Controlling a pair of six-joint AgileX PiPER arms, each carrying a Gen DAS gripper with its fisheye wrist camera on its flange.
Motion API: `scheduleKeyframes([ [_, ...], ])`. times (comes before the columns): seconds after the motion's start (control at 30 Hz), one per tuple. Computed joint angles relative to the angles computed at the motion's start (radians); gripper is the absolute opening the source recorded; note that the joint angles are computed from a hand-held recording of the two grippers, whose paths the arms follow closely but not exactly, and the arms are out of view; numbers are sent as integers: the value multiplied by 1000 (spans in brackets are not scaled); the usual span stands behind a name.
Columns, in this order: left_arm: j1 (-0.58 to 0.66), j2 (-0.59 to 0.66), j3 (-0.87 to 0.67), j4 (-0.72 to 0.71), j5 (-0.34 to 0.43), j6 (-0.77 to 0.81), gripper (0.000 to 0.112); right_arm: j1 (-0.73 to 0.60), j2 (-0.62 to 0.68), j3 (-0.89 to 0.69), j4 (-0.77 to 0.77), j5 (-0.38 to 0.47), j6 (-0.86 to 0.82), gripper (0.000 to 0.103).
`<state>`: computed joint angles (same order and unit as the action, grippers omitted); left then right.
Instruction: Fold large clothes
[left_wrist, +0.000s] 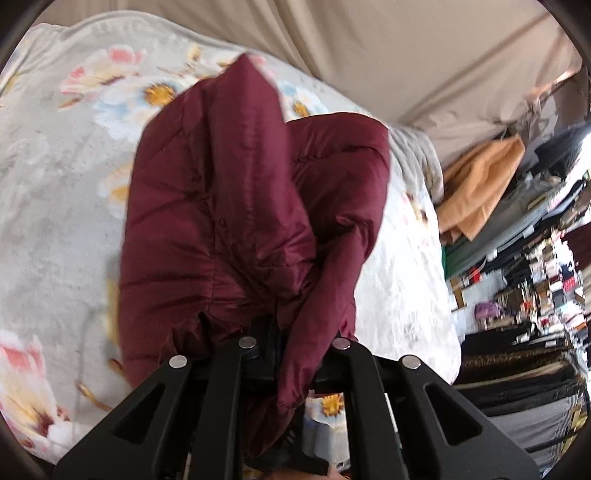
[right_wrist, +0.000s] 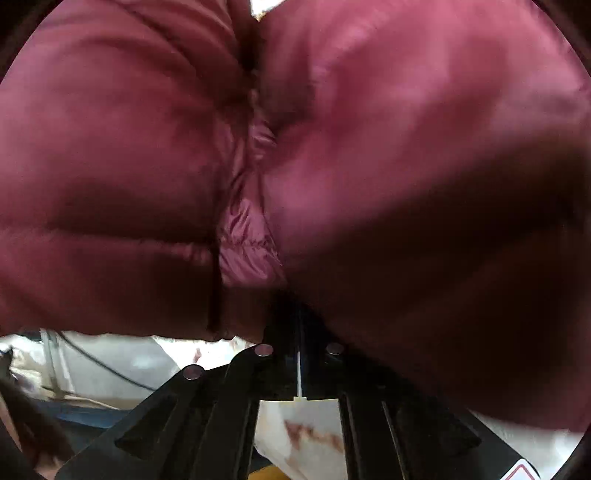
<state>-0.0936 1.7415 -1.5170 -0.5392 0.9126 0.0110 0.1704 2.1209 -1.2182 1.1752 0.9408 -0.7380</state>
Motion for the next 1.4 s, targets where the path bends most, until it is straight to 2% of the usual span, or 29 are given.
scheduleKeyframes([
  [0.13, -82, 100, -67, 28, 4, -51, 8, -46, 45, 16, 86, 58, -62, 0],
  [0.27, -146, 177, -146, 99, 4, -106, 8, -157, -34, 143, 119, 108, -125, 0],
  [0.33, -162, 204, -175, 119, 11, -123, 8, -295, -173, 278, 128, 81, -196, 0],
  [0.4, -172, 221, -189, 133, 13, -132, 8, -437, -293, 355, 112, 12, -203, 0],
  [0.43, -180, 231, -198, 142, 16, -140, 8, -520, -329, 361, 86, -19, -172, 2],
  [0.5, -192, 251, -219, 157, 26, -155, 8, -600, -299, 309, 62, -34, -118, 2],
  [0.6, -220, 292, -274, 193, 61, -178, 8, -552, -211, 167, -71, -119, 27, 2],
  [0.67, -242, 322, -318, 215, 82, -192, 8, -513, -128, 57, -136, -109, 82, 2],
  [0.8, -269, 376, -380, 237, 110, -200, 8, -455, -54, -66, -210, -107, 149, 3],
  [1.0, -324, 503, -501, 308, 151, -208, 9, -334, -81, 16, -82, -168, 127, 3],
  [1.07, -338, 529, -508, 339, 140, -205, 11, -359, -61, -11, -64, -154, 143, 3],
  [1.17, -357, 557, -540, 376, 150, -180, 13, -417, -144, 72, -49, -167, 138, 3],
  [1.23, -359, 547, -564, 362, 182, -149, 22, -449, -229, 118, -92, -195, 172, 4],
  [1.3, -348, 469, -493, 329, 155, -110, 27, -476, -316, 141, -165, -202, 212, 4],
  [1.37, -326, 317, -343, 299, 71, -57, 43, -465, -385, 100, -277, -215, 291, 7],
  [1.4, -320, 266, -297, 307, 46, -57, 57, -457, -413, 67, -318, -202, 312, 8],
])
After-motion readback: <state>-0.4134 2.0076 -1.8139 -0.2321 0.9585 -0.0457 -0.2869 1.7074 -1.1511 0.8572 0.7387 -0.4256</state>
